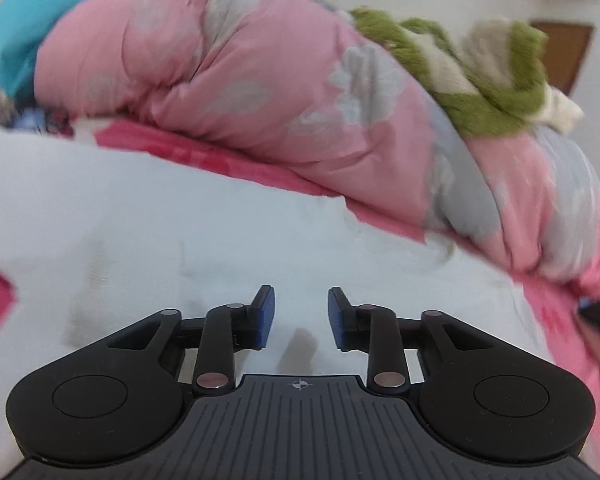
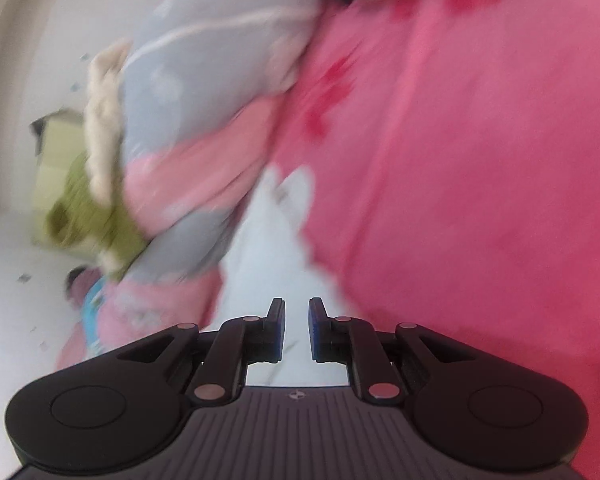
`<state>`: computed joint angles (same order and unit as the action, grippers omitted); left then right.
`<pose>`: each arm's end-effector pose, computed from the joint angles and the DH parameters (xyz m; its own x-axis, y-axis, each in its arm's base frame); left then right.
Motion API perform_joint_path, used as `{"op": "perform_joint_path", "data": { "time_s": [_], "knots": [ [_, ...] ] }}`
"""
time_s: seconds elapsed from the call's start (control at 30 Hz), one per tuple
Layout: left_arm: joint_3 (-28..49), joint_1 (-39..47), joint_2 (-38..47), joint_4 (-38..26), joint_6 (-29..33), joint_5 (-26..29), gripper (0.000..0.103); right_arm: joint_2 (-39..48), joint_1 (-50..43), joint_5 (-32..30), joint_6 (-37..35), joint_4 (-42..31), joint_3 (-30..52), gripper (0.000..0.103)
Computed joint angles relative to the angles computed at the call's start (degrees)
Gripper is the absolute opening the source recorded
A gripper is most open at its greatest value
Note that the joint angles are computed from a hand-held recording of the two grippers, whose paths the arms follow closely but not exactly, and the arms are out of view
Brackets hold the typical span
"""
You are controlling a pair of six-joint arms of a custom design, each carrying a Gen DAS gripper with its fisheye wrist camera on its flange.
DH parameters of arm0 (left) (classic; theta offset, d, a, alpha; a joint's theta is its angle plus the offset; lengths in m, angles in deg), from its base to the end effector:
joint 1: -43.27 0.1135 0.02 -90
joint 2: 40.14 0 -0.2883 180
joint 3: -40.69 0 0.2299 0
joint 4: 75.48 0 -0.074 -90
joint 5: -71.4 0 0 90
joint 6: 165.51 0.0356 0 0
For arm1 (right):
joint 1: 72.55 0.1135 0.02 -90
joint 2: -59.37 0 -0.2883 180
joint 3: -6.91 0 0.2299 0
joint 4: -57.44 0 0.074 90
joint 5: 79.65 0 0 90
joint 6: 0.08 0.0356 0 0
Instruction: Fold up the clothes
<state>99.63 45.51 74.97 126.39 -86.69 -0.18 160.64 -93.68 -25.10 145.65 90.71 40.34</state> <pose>0.3595 0.0028 0.1228 -0.5958 -0.2074 -0.7759 0.1103 0.9358 -0.3349 0.2387 -0.0701 0.1249 -0.4235 0.8854 -0.1917 0.3519 0.3558 0.8658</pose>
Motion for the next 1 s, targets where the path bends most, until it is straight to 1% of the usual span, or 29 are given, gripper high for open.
{"op": "perform_joint_path", "data": {
  "time_s": [0.07, 0.13, 0.2, 0.27, 0.3, 0.33, 0.37, 0.43, 0.47, 0.5, 0.57, 0.63, 0.73, 0.77, 0.83, 0.93, 1.0],
  "knots": [
    [-2.85, 1.38, -2.08, -0.42, 4.26, -0.34, 0.033, 4.27, 5.44, 0.32, 4.78, 5.95, 1.9, 0.013],
    [-4.91, 2.7, -2.45, 0.2, 7.88, -1.1, 0.033, 10.08, 12.88, 2.77, 8.71, 11.11, 4.89, 0.013],
    [-4.59, 4.1, -1.38, -0.61, 9.25, -1.5, 0.033, 15.99, 19.39, 4.62, 11.34, 13.59, 9.62, 0.013],
    [-3.7, 6.11, -0.41, -1.5, 9.22, 0.24, 0.033, 21.57, 24.85, 5.58, 13.34, 14.13, 15.71, 0.013],
    [-3.48, 7.15, -0.24, -1.62, 8.92, 1.92, 0.033, 22.63, 26.99, 7.41, 11.98, 12.52, 17.75, 0.013],
    [-3.24, 8.18, -0.05, -1.77, 8.62, 3.58, 0.033, 21.94, 28.8, 11.15, 8.34, 9.52, 18.32, 0.009],
    [-3.19, 8.77, 0.04, -1.62, 8.51, 4.42, 0.033, 21.37, 30.62, 14.99, 4.92, 6.75, 18.95, 0.001],
    [-2.94, 9.01, -0.3, -2.13, 8.21, 4.59, 0.033, 19.64, 34.15, 22.54, -1.11, 0.83, 20.39, 0.002],
    [-2.79, 9.08, -0.5, -2.5, 8.03, 4.6, 0.033, 17.37, 35.77, 25.89, -3.55, -3.53, 21.29, 0.004],
    [-2.71, 8.99, -0.79, -2.64, 7.68, 4.12, 0.034, 15.28, 37.37, 29.26, -5.88, -7.81, 22.34, 0.006],
    [-2.29, 8.67, -1.46, -3.37, 6.79, 2.64, 0.034, 11.99, 40.37, 35.26, -10.05, -14.83, 24.54, 0.007],
    [-1.04, 8.68, -2.1, -6.15, 5.7, 1.66, 0.034, 10.53, 42.76, 38.14, -13.41, -17.15, 26.03, 0.008],
    [0.6, 8.45, -3.47, -10.53, 4.9, -0.42, 0.034, 10.74, 46.65, 40.11, -18.35, -19.38, 28.91, 0.008],
    [1.08, 8.28, -4.1, -12.29, 5.3, -1.1, 0.034, 11.57, 48.11, 41.4, -19.94, -20.79, 30.71, 0.008],
    [2.04, 7.85, -5.32, -15.63, 6.36, -2.31, 0.034, 13.54, 50.79, 45.8, -22.95, -25.87, 34.99, 0.008],
    [2.04, 6.72, -6.78, -16.69, 7.9, -4.62, 0.035, 15.82, 52.99, 50.64, -26.17, -30.27, 38.6, 0.008],
    [2.56, 5.52, -7.2, -18.06, 9.25, -6.9, 0.038, 17.49, 53.96, 53.2, -27.72, -32.25, 40.53, 0.008]
  ]
}}
